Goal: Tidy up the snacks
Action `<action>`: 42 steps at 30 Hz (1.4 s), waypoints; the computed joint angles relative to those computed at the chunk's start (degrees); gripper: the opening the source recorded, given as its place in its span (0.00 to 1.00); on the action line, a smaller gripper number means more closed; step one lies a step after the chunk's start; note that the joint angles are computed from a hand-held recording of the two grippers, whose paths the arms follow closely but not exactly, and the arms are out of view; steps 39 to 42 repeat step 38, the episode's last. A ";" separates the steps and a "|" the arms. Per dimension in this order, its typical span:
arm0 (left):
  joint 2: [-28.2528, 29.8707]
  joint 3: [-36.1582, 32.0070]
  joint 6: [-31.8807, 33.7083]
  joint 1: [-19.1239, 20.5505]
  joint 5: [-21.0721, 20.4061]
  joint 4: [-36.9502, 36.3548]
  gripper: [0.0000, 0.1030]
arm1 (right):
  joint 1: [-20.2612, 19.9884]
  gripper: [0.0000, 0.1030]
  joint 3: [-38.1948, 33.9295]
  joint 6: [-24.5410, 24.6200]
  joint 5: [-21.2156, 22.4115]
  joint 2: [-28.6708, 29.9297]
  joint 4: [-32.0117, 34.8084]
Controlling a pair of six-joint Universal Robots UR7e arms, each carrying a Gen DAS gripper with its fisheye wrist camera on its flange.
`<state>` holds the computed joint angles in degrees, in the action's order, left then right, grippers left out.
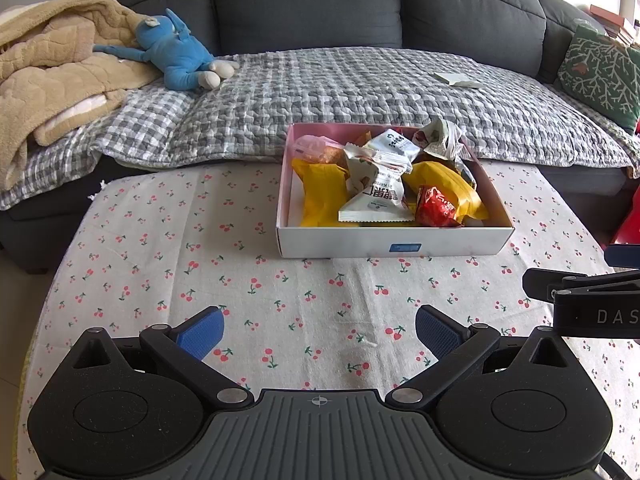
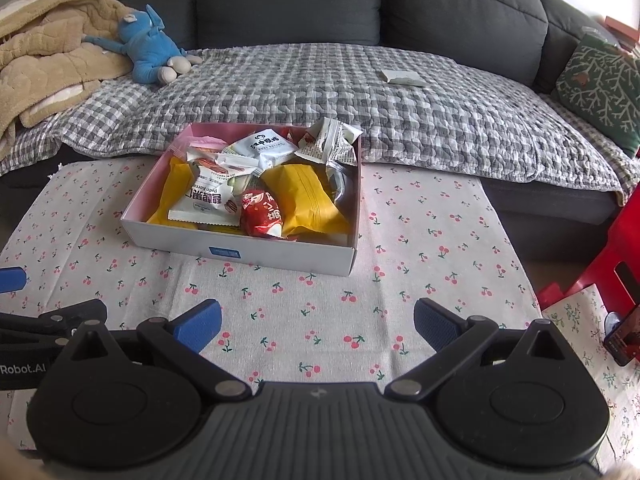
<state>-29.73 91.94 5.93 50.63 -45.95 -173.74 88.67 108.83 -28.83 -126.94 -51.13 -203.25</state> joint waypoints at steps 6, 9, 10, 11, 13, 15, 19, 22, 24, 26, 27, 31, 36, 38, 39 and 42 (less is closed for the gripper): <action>-0.01 0.10 -0.01 0.02 -0.13 0.01 1.00 | 0.05 0.99 0.04 -0.21 -0.15 0.07 -0.21; -0.01 0.08 0.06 0.02 -0.09 -0.02 1.00 | 0.05 1.00 0.02 -0.16 -0.18 0.05 -0.15; -0.03 0.07 0.04 0.02 -0.11 0.04 1.00 | 0.07 1.00 -0.01 -0.11 -0.23 0.02 -0.08; -0.03 0.07 0.04 0.02 -0.11 0.04 1.00 | 0.06 0.99 -0.09 -0.10 -0.26 0.04 0.00; 0.08 0.05 -0.15 -0.04 -0.04 0.21 1.00 | 0.03 1.00 -0.10 -0.17 -0.20 0.03 -0.01; 0.13 0.07 -0.12 -0.10 -0.05 0.31 1.00 | 0.03 0.99 -0.10 -0.17 -0.20 0.03 -0.01; 0.15 0.10 -0.05 -0.13 -0.04 0.29 1.00 | -0.01 1.00 -0.11 -0.16 -0.16 -0.02 0.10; 0.12 0.02 -0.04 -0.07 -0.07 0.38 1.00 | 0.00 1.00 -0.14 -0.17 -0.19 0.02 0.08; 0.18 0.02 -0.15 -0.12 0.07 0.41 1.00 | -0.01 1.00 -0.15 -0.16 -0.17 0.03 0.04; 0.17 0.04 -0.27 -0.16 0.21 0.49 1.00 | 0.00 1.00 -0.16 -0.18 -0.18 0.05 0.05; 0.10 -0.06 -0.31 -0.06 0.16 0.73 1.00 | 0.00 0.99 -0.16 -0.18 -0.18 0.05 0.05; -0.19 -0.20 -1.42 0.17 -0.48 2.10 1.00 | -0.01 0.99 -0.20 -0.21 -0.29 0.08 0.11; -0.13 -0.37 -1.56 0.27 -0.53 2.36 1.00 | -0.10 1.00 -0.31 -0.23 -0.46 0.25 -0.01; -0.03 -0.33 -1.03 0.27 -0.43 1.96 1.00 | -0.14 1.00 -0.28 -0.17 -0.34 0.30 -0.04; -0.03 -0.33 -1.03 0.27 -0.43 1.96 1.00 | -0.14 1.00 -0.28 -0.17 -0.34 0.30 -0.04; -0.03 -0.33 -1.03 0.27 -0.43 1.96 1.00 | -0.14 1.00 -0.28 -0.17 -0.34 0.30 -0.04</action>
